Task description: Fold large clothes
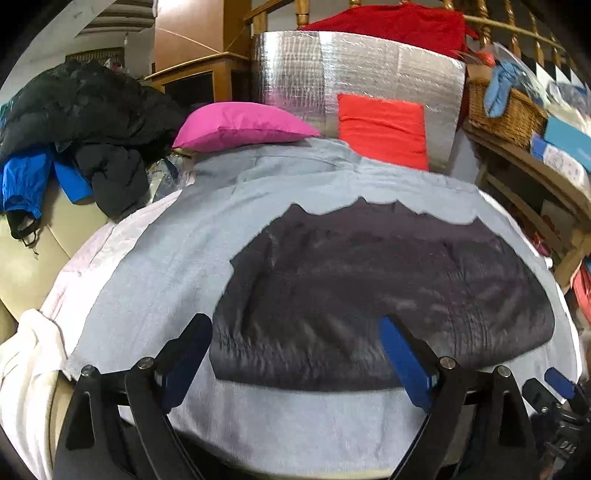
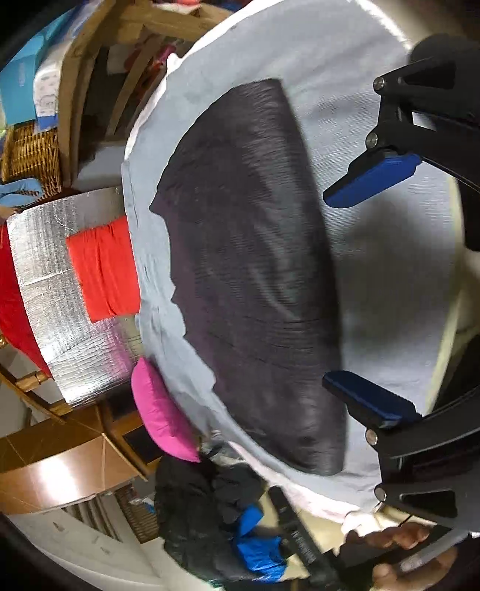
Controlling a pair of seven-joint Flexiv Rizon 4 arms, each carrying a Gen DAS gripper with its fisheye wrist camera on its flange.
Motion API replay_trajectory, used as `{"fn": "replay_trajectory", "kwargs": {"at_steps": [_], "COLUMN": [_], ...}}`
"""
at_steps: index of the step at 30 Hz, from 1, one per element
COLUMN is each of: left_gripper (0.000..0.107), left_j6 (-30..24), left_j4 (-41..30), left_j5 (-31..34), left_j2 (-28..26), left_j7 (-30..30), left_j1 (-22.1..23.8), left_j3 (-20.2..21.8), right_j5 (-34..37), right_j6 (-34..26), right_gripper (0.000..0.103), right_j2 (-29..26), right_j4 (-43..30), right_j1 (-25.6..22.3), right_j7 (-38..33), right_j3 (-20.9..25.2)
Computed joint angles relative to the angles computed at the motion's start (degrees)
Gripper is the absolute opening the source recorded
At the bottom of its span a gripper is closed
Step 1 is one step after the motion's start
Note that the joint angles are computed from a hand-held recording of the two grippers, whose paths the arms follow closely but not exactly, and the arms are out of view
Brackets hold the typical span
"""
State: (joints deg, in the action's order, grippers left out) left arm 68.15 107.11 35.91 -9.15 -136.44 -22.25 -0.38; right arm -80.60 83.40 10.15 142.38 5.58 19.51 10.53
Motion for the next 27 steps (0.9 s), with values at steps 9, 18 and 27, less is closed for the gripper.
{"fn": "replay_trajectory", "kwargs": {"at_steps": [9, 18, 27], "left_gripper": [0.092, 0.092, 0.093], "left_j6": [-2.08, -1.32, -0.15], "left_j4": [3.53, 5.40, 5.68], "left_j5": [2.14, 3.47, 3.62], "left_j2": [4.07, 7.15, 6.70], "left_j7": [-2.91, -5.15, -5.12], "left_j1": [-1.58, -0.20, 0.12], "left_j3": [-2.07, -5.51, -5.81], "right_j5": [14.97, 18.65, 17.14], "right_j6": [-12.08, -18.79, -21.81], "right_gripper": [0.092, 0.092, 0.092], "right_j2": [5.60, 9.89, 9.43], "right_j4": [2.88, 3.05, 1.95], "right_j1": [4.13, 6.46, 8.27], "right_j7": [-6.21, -8.05, -9.03], "right_j3": [5.78, 9.57, 9.41]}}
